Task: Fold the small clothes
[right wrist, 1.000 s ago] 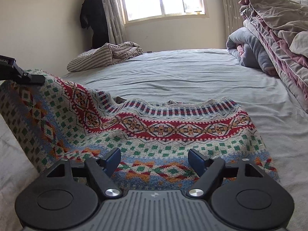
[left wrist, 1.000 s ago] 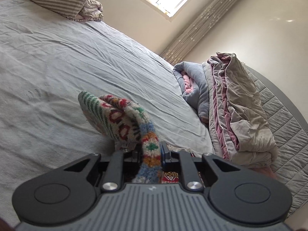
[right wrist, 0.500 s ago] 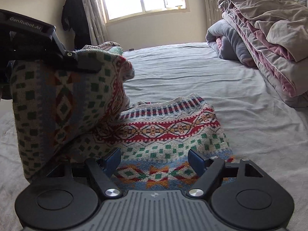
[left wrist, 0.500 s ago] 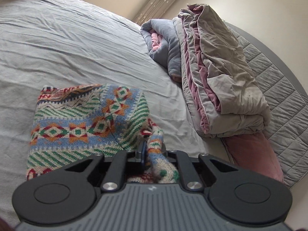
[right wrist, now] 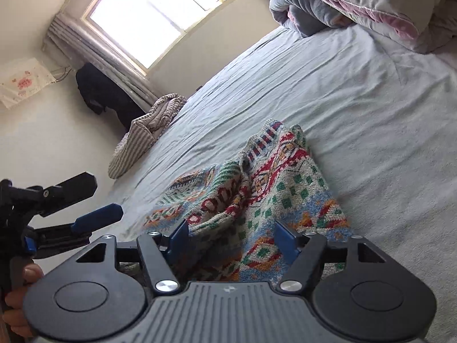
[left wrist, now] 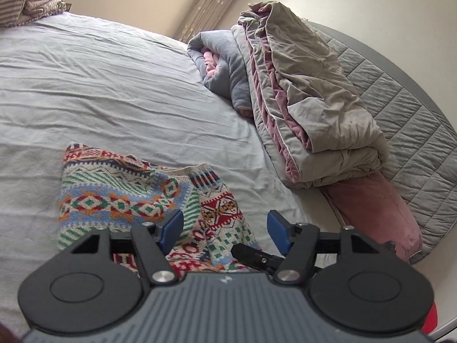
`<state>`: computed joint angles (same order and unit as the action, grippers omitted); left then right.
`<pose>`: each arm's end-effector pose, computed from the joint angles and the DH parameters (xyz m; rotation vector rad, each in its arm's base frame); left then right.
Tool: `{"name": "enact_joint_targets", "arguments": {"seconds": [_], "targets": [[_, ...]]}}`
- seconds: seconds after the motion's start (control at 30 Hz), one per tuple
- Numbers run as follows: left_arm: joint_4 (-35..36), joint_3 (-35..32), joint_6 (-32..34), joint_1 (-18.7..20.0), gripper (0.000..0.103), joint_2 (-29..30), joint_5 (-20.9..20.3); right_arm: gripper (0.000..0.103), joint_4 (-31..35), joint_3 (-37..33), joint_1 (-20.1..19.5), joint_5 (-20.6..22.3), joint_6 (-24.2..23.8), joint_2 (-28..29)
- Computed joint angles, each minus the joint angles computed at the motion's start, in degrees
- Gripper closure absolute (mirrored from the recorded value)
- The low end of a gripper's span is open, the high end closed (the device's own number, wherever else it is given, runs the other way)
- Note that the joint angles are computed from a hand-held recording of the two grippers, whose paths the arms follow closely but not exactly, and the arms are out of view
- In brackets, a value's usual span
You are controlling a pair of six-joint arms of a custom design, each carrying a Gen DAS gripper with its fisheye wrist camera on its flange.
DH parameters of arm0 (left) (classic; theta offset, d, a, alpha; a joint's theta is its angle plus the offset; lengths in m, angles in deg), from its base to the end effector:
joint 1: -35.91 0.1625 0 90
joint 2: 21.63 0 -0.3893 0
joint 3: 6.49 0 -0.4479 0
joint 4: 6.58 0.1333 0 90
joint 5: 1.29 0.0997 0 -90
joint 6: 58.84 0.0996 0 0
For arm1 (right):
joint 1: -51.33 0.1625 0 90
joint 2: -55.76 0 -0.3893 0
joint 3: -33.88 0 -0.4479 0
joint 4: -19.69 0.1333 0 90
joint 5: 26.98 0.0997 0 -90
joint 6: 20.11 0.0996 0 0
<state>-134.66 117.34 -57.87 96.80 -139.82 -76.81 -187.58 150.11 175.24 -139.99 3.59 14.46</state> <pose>-0.0553 -0.4244 0.4337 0.6492 2.8293 -0.9081 0.3820 -0.3991 -0.0137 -0.0299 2.8657 -1.2497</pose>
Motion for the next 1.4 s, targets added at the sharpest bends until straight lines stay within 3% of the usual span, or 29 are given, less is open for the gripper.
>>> {"name": "enact_joint_targets", "arguments": {"seconds": [0.2,0.27,0.33,0.43,0.5,0.53,0.57,0.67,0.83,0.97,1.07,1.17,1.27,1.4], "targets": [[1.4,0.8,5.6,1.8,0.036,-2.6,8.0,0.042,4.8,-3.1,-1.5,5.7,3.5,0.7],[1.0,2.1,7.7,2.8,0.036,-3.6,10.2,0.038,9.1,-4.8,-1.1,4.7,5.0,0.7],[1.6,2.8,9.4,4.5,0.036,-4.2,9.9,0.034,13.4,-6.8,-0.4,2.5,5.6,1.1],[1.8,3.8,10.3,7.1,0.037,-4.7,7.5,0.036,16.9,-9.9,-0.1,3.1,5.7,2.7],[0.6,5.0,10.9,7.0,0.036,-5.2,7.9,0.047,19.5,-12.8,0.4,3.8,5.1,4.5],[0.4,5.3,11.2,6.7,0.035,-5.4,8.3,0.062,22.0,-14.9,1.2,1.9,3.9,5.6],[0.3,5.5,11.4,6.2,0.035,-5.6,8.8,0.083,24.0,-17.0,2.4,-1.4,1.8,6.7],[-0.1,5.3,12.2,5.5,0.034,-5.7,8.6,0.086,26.1,-21.0,5.0,-8.1,-6.9,8.8],[-1.9,4.1,11.7,6.4,0.031,-4.8,6.1,0.088,21.9,-20.5,5.9,-10.7,-16.9,6.2],[-3.0,3.1,11.4,7.8,0.028,-3.5,2.0,0.088,18.5,-17.4,5.0,-12.4,-20.2,2.6],[-3.5,3.2,11.1,7.6,0.03,-2.6,2.3,0.088,16.2,-14.9,3.4,-15.2,-20.3,0.7],[-4.1,3.7,10.8,8.1,0.03,-1.2,3.0,0.087,17.5,-12.1,1.2,-16.8,-17.1,-1.0],[-4.9,2.9,7.6,10.6,0.03,0.8,-0.4,0.083,21.3,-9.7,-1.1,-15.0,-14.5,-2.0],[-6.3,1.0,1.6,13.7,0.03,3.6,-6.4,0.071,18.0,-7.3,-2.3,-12.0,-14.8,-2.3]]}}
